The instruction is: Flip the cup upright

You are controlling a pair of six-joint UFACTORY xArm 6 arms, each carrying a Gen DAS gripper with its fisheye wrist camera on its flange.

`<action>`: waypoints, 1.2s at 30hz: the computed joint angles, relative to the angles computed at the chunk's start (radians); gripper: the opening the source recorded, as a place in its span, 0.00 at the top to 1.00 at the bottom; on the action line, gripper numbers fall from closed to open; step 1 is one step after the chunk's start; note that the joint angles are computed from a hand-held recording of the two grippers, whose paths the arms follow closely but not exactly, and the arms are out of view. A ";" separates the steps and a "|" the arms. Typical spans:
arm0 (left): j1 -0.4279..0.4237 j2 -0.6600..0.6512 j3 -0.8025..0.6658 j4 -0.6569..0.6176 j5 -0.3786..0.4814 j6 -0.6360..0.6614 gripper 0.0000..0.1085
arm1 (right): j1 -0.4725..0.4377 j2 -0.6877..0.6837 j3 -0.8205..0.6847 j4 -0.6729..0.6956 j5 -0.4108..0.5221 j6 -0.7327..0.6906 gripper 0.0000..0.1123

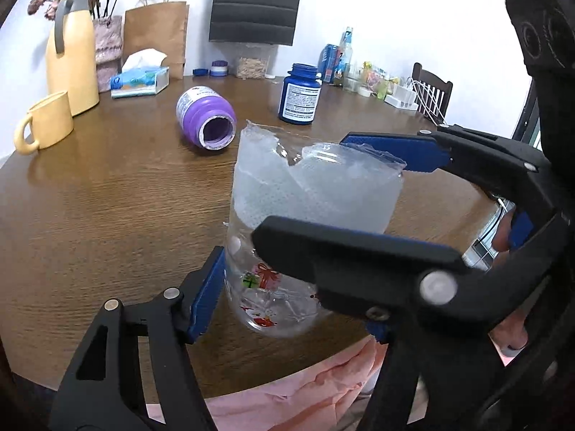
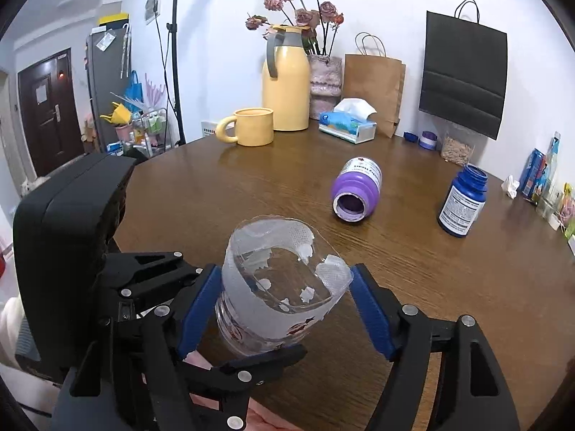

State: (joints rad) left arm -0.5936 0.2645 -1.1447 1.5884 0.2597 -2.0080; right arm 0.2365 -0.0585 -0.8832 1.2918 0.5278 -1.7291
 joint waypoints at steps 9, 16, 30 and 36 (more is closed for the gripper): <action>0.002 0.012 -0.001 0.004 0.031 -0.039 0.44 | -0.158 0.042 -0.057 -0.069 0.278 0.170 0.30; -0.034 0.037 -0.033 -0.164 0.129 0.069 0.44 | -0.142 0.027 -0.011 0.011 0.187 0.180 0.30; -0.073 0.044 -0.047 -0.265 0.236 0.069 0.43 | -0.163 0.007 0.009 -0.001 0.018 0.284 0.30; -0.078 0.019 -0.033 -0.232 0.230 0.060 0.30 | -0.147 0.013 0.007 -0.026 -0.030 0.312 0.30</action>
